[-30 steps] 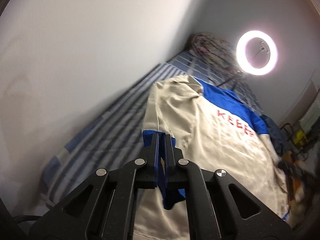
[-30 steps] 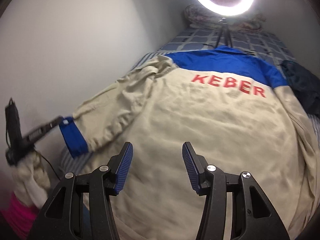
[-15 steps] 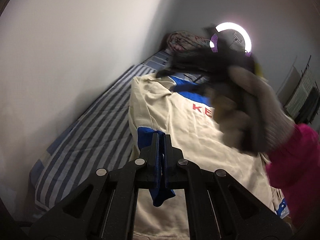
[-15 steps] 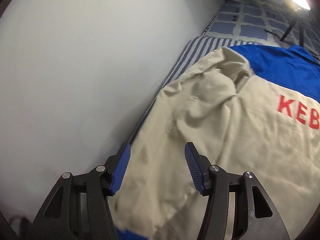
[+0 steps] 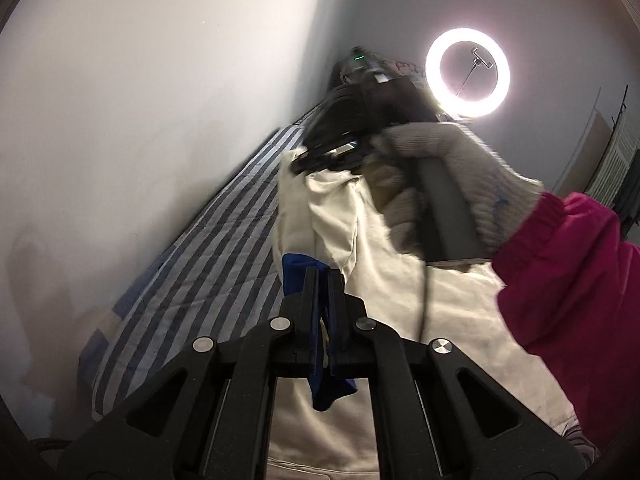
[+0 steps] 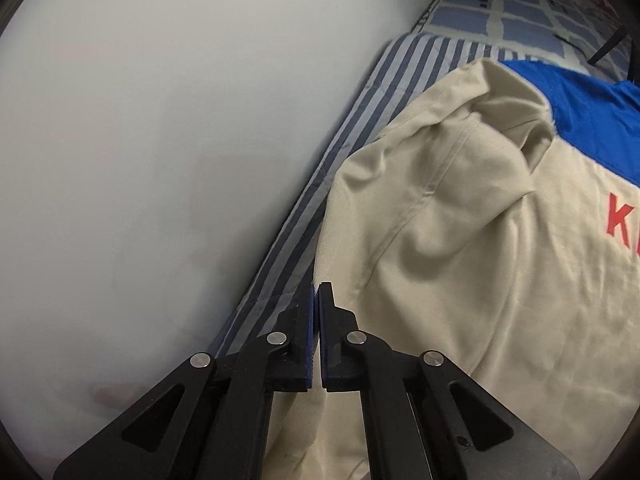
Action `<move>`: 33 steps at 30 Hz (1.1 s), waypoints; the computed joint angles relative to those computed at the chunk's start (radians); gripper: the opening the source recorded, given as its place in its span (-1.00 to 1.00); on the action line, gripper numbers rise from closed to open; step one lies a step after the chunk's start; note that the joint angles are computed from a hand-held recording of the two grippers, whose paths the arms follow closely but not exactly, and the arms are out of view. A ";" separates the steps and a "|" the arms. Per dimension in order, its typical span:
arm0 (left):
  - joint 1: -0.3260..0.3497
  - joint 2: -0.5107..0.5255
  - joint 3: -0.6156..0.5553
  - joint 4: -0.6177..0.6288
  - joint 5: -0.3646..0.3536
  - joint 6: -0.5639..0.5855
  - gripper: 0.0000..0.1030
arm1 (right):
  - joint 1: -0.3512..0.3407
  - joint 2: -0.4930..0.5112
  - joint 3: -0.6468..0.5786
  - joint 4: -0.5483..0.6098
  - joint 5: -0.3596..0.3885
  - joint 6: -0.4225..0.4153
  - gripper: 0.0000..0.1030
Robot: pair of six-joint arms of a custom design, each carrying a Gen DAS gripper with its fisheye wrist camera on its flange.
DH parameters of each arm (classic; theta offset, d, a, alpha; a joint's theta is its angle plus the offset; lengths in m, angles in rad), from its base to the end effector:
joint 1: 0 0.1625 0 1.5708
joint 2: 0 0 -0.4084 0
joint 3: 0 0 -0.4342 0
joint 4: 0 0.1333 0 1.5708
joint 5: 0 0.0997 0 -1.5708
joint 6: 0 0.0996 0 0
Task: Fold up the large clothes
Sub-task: 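Lift the sleeve with the left tool, lay it across the jacket back, release, then grasp the jacket's side edge with the right tool and fold it inward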
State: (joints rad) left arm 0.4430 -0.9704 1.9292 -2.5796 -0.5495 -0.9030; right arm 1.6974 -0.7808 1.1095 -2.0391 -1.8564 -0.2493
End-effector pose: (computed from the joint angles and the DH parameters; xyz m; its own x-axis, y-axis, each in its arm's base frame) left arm -0.4326 -0.4468 0.0971 -0.8710 -0.0553 -0.4882 0.3528 0.6213 -0.6997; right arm 0.2071 -0.7933 0.2290 -0.8963 -0.3221 0.3047 -0.3572 0.9317 -0.0660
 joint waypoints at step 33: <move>0.188 0.138 -0.059 -0.205 -0.612 -0.092 -0.22 | -0.368 -0.572 0.582 -0.157 0.198 -0.028 -0.19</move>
